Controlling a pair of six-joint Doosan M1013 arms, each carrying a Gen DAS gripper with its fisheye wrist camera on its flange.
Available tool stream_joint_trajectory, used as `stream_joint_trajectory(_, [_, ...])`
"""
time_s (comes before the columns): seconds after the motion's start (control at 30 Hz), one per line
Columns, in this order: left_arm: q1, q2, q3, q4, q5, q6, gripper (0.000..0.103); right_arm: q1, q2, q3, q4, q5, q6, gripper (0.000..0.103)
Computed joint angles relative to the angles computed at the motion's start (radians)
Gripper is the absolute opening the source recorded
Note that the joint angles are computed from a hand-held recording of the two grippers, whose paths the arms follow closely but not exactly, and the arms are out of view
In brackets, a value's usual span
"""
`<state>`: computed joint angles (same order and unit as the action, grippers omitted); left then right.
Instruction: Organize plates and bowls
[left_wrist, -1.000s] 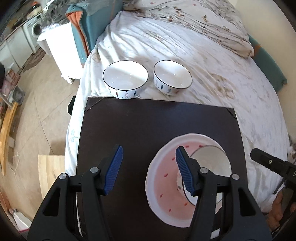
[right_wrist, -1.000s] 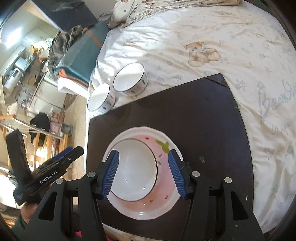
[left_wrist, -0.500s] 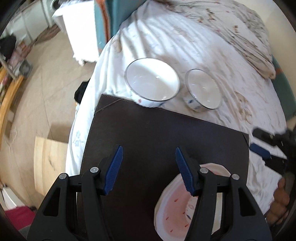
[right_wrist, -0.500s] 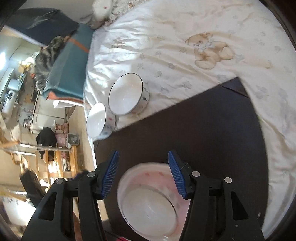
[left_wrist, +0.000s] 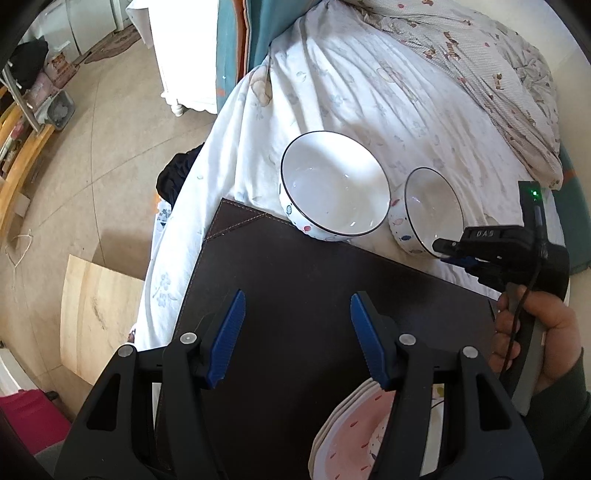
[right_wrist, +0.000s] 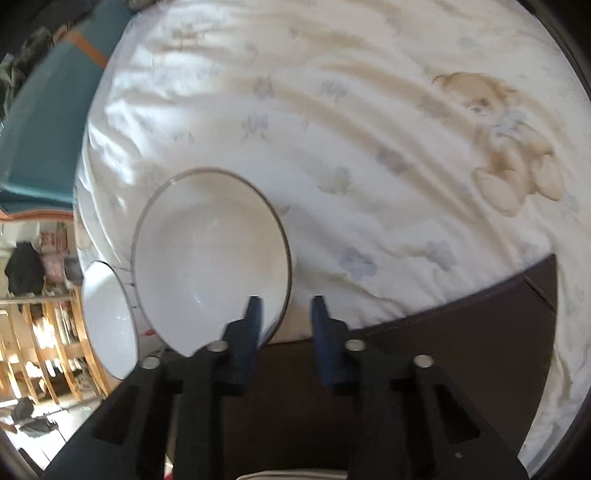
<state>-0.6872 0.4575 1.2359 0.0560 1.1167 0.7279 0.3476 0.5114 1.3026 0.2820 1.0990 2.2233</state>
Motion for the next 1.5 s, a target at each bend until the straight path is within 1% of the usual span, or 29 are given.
stream_joint_trajectory(0.03, [0.001,0.003,-0.003,-0.010,0.002,0.001,0.056,0.002,0.001,0.000,-0.004,0.002,-0.005,0.017])
stream_joint_trajectory(0.1, [0.000,0.007,-0.005,-0.031,0.001,0.009,0.056,-0.009,-0.009,0.028,0.042,-0.029,-0.026,0.015])
stream_joint_trajectory(0.13, [-0.003,0.010,-0.009,-0.033,0.002,0.015,0.056,-0.022,-0.026,0.061,0.093,-0.066,-0.044,0.014])
stream_joint_trajectory(0.17, [-0.007,0.013,-0.013,-0.033,0.004,0.021,0.056,-0.030,-0.035,0.074,0.117,-0.083,-0.058,0.013])
stream_joint_trajectory(0.2, [-0.011,0.015,-0.016,-0.036,0.004,0.031,0.056,-0.038,-0.056,0.101,0.131,-0.113,-0.067,0.013])
stream_joint_trajectory(0.27, [-0.019,0.019,-0.022,-0.045,-0.002,0.049,0.056,-0.050,-0.090,0.140,0.149,-0.139,-0.091,0.012])
stream_joint_trajectory(0.37, [-0.028,0.029,-0.035,-0.062,0.000,0.081,0.056,-0.066,-0.132,0.189,0.180,-0.121,-0.134,0.010])
stream_joint_trajectory(0.43, [-0.029,0.040,-0.049,-0.096,-0.004,0.114,0.056,-0.072,-0.158,0.221,0.167,-0.102,-0.115,0.011])
stream_joint_trajectory(0.5, [-0.033,0.056,-0.072,-0.118,0.005,0.150,0.056,-0.082,-0.192,0.264,0.168,-0.107,-0.124,0.011])
stream_joint_trajectory(0.57, [-0.037,0.088,-0.121,-0.147,0.039,0.211,0.056,-0.086,-0.215,0.295,0.160,-0.094,-0.128,0.011])
stream_joint_trajectory(0.6, [-0.040,0.114,-0.163,-0.157,0.073,0.243,0.056,-0.091,-0.221,0.302,0.169,-0.095,-0.128,0.011])
stream_joint_trajectory(0.67, [-0.045,0.149,-0.224,-0.177,0.109,0.293,0.056,-0.095,-0.237,0.328,0.182,-0.117,-0.129,0.011])
stream_joint_trajectory(0.73, [-0.056,0.187,-0.290,-0.165,0.155,0.338,0.056,-0.102,-0.248,0.352,0.224,-0.143,-0.145,0.012])
stream_joint_trajectory(0.8, [-0.075,0.229,-0.363,-0.116,0.217,0.375,0.056,-0.105,-0.262,0.375,0.236,-0.171,-0.150,0.013])
stream_joint_trajectory(0.83, [-0.081,0.242,-0.385,-0.101,0.233,0.389,0.056,-0.107,-0.268,0.387,0.249,-0.186,-0.157,0.014])
stream_joint_trajectory(0.87, [-0.087,0.255,-0.406,-0.083,0.247,0.395,0.056,-0.109,-0.273,0.397,0.259,-0.198,-0.155,0.016])
stream_joint_trajectory(0.93, [-0.093,0.281,-0.444,-0.059,0.276,0.395,0.056,-0.114,-0.272,0.398,0.274,-0.189,-0.160,0.017])
stream_joint_trajectory(0.97, [-0.093,0.299,-0.469,-0.065,0.297,0.396,0.056,-0.111,-0.266,0.379,0.245,-0.171,-0.155,0.017])
stream_joint_trajectory(1.03, [-0.093,0.316,-0.490,-0.076,0.310,0.399,0.056,-0.099,-0.266,0.359,0.169,-0.170,-0.145,0.016])
stream_joint_trajectory(1.1, [-0.098,0.335,-0.513,-0.069,0.326,0.411,0.056,-0.093,-0.264,0.350,0.123,-0.158,-0.136,0.016])
stream_joint_trajectory(1.17, [-0.103,0.354,-0.534,-0.060,0.344,0.410,0.056,-0.097,-0.260,0.354,0.148,-0.155,-0.150,0.016])
stream_joint_trajectory(1.27, [-0.101,0.376,-0.556,-0.089,0.357,0.389,0.054,-0.100,-0.255,0.359,0.165,-0.156,-0.153,0.016])
stream_joint_trajectory(1.3, [-0.102,0.380,-0.560,-0.092,0.359,0.388,0.052,-0.101,-0.254,0.360,0.170,-0.157,-0.157,0.016])
stream_joint_trajectory(1.4, [-0.113,0.398,-0.582,-0.070,0.381,0.401,0.050,-0.101,-0.251,0.361,0.175,-0.162,-0.156,0.016])
stream_joint_trajectory(1.47, [-0.119,0.406,-0.590,-0.061,0.384,0.414,0.042,-0.098,-0.247,0.360,0.174,-0.160,-0.158,0.016])
stream_joint_trajectory(1.5, [-0.121,0.411,-0.595,-0.061,0.386,0.418,0.036,-0.098,-0.247,0.359,0.174,-0.159,-0.158,0.016])
